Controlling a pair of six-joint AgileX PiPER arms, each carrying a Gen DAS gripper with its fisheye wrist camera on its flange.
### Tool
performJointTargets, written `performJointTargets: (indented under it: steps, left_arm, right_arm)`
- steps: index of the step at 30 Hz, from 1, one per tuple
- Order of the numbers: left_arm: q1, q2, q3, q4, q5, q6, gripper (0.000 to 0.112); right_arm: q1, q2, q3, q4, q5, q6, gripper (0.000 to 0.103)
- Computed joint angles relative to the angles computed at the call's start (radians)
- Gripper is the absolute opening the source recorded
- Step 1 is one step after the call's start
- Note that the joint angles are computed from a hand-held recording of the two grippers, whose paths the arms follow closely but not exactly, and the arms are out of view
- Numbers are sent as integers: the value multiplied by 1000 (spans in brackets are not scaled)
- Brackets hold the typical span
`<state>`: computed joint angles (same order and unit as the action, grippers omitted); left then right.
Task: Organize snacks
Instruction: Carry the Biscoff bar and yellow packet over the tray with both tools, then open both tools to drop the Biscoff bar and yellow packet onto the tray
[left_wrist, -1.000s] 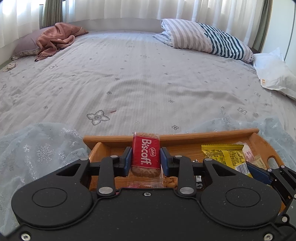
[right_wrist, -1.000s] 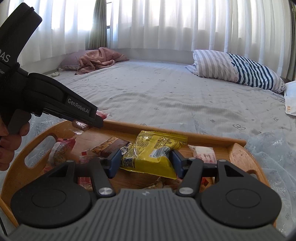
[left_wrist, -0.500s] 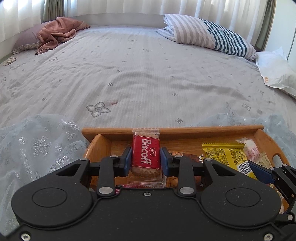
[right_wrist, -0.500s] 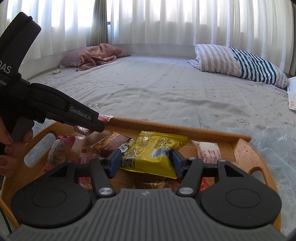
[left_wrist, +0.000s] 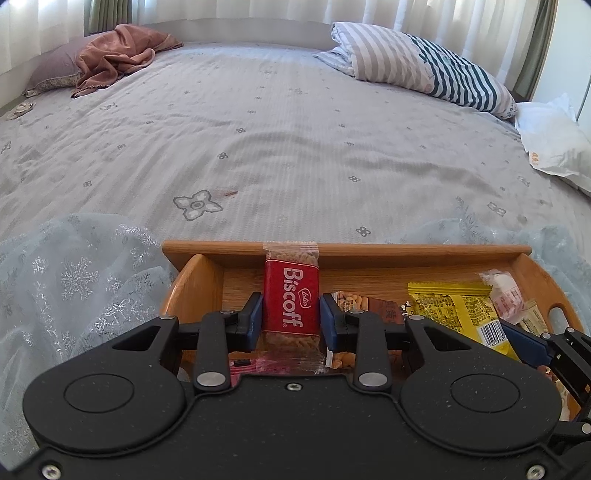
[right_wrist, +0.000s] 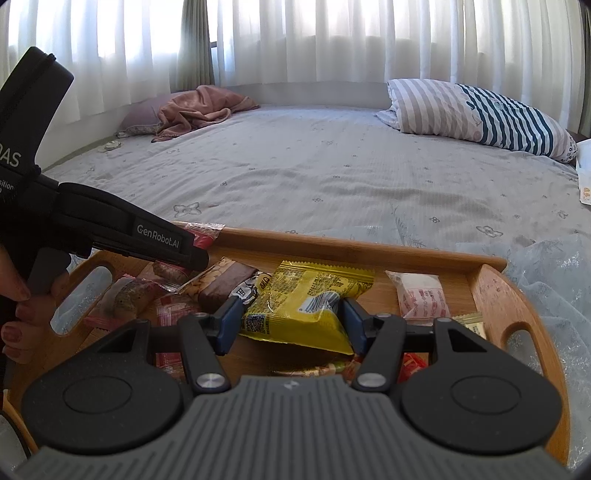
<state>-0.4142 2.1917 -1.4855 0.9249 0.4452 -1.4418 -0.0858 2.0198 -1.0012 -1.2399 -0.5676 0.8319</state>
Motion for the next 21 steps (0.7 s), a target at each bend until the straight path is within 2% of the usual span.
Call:
performJointTargets:
  steps: [5,12,14,15,18,21]
  left_arm:
    - [-3,2,-3,1,8,0,31]
    - [-7,-17,11,-13,24,10,44]
    - [-10,-28,18,-14,34,19,48]
    - [-12,-35,23,-8,41,12,50]
    - [-16,-71,54,-9,43,4,59]
    - [-29,-113,90,16,54,-13,66]
  right_arm:
    - [-4,5,-10,-20,2,22,62]
    - [9,5,-19,-42,26,36,64]
    - [11,4,-27,-67,26,54,68]
    - [9,3,-25,-68,21,55,75]
    - [0,-10,-8,-40,6,35,80]
    - [-32,-31,11,-78,-44,86,83]
